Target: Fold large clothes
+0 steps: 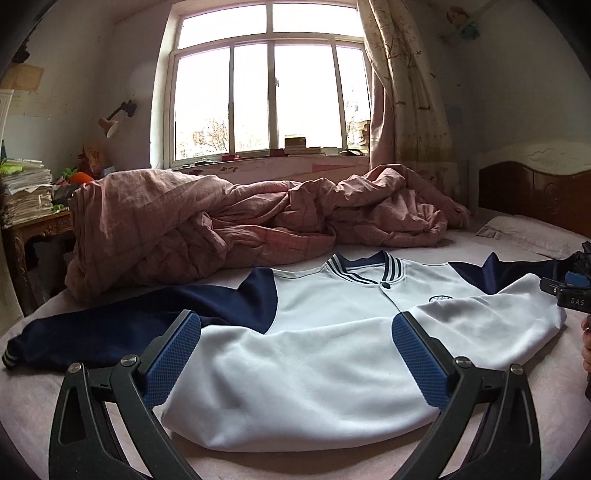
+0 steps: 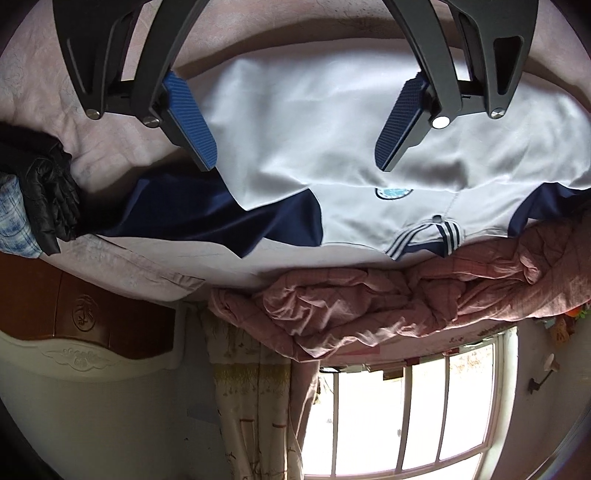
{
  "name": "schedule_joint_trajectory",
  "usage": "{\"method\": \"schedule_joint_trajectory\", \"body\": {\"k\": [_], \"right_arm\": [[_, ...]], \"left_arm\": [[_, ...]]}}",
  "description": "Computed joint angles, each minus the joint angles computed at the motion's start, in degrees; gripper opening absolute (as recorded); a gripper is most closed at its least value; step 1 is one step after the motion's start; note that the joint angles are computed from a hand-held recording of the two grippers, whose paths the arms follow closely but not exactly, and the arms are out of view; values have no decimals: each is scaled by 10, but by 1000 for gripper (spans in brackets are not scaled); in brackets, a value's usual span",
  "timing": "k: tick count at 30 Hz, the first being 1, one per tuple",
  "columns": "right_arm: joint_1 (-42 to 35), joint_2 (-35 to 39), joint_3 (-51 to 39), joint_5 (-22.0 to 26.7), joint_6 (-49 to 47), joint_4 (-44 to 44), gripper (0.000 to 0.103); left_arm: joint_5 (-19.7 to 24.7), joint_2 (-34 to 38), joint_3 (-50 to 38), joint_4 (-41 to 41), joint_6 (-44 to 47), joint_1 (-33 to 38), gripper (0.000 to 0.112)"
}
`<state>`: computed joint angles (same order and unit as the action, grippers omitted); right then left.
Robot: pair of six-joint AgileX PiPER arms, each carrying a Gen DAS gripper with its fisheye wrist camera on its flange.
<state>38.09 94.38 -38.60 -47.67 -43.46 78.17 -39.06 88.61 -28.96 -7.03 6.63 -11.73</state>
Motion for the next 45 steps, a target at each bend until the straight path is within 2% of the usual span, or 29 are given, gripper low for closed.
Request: {"method": "schedule_joint_trajectory", "body": {"k": [2,6,7,10,13,16,20,21,23,24,25,26,29,31,32,34,36,38,39,41,43,45], "right_arm": [[6,6,-11,-13,-17,9,98],[13,9,-13,-23,-18,8,100],[13,7,-12,-25,-17,8,101],[14,-1,-3,-35,-11,4,102],[-8,-26,24,-9,48,-40,102],[-38,-52,45,38,92,-87,102],[-57,-55,45,41,119,-90,102],[-77,-58,43,58,153,-114,102],[-136,-62,15,145,198,-157,102],[-166,-50,-13,189,187,-154,102],[-185,-33,-39,211,153,-128,102],[-193,-21,-63,210,95,-80,102],[-231,-7,-111,204,-54,-1,102],[-293,-14,-119,253,-55,3,102],[-342,-11,-123,297,-20,-23,101],[-424,14,-143,354,33,-64,98],[-483,51,-174,367,-6,-14,93],[-526,93,-209,384,-96,60,90],[-541,112,-221,394,-110,62,88],[-561,146,-237,401,-70,29,87],[-589,181,-254,438,42,-55,78],[-605,207,-271,464,131,-142,53]], "left_arm": [[14,-26,-11,-47,36,-22,103],[71,-67,-64,-89,62,-63,103],[89,-70,-82,-90,53,-69,103],[132,-60,-121,-27,-49,-70,103],[120,-27,-129,14,-98,-66,103],[78,24,-121,-22,-48,-67,103],[88,73,-139,24,-62,-50,103],[85,82,-143,33,-69,-45,103],[62,105,-148,-8,-24,-49,103],[48,119,-151,-36,12,-53,103],[35,133,-154,-54,37,-55,103],[31,147,-160,-61,50,-54,103],[67,182,-196,-66,48,-44,103],[91,193,-212,-53,29,-35,103],[99,196,-217,-44,15,-29,103],[102,202,-222,-52,11,-26,103],[107,204,-225,-56,16,-27,103],[108,207,-228,-79,42,-35,103],[107,209,-230,-95,60,-41,103],[105,213,-232,-121,91,-50,103],[106,216,-235,-130,102,-52,103],[107,215,-235,-132,103,-52,103]]}}
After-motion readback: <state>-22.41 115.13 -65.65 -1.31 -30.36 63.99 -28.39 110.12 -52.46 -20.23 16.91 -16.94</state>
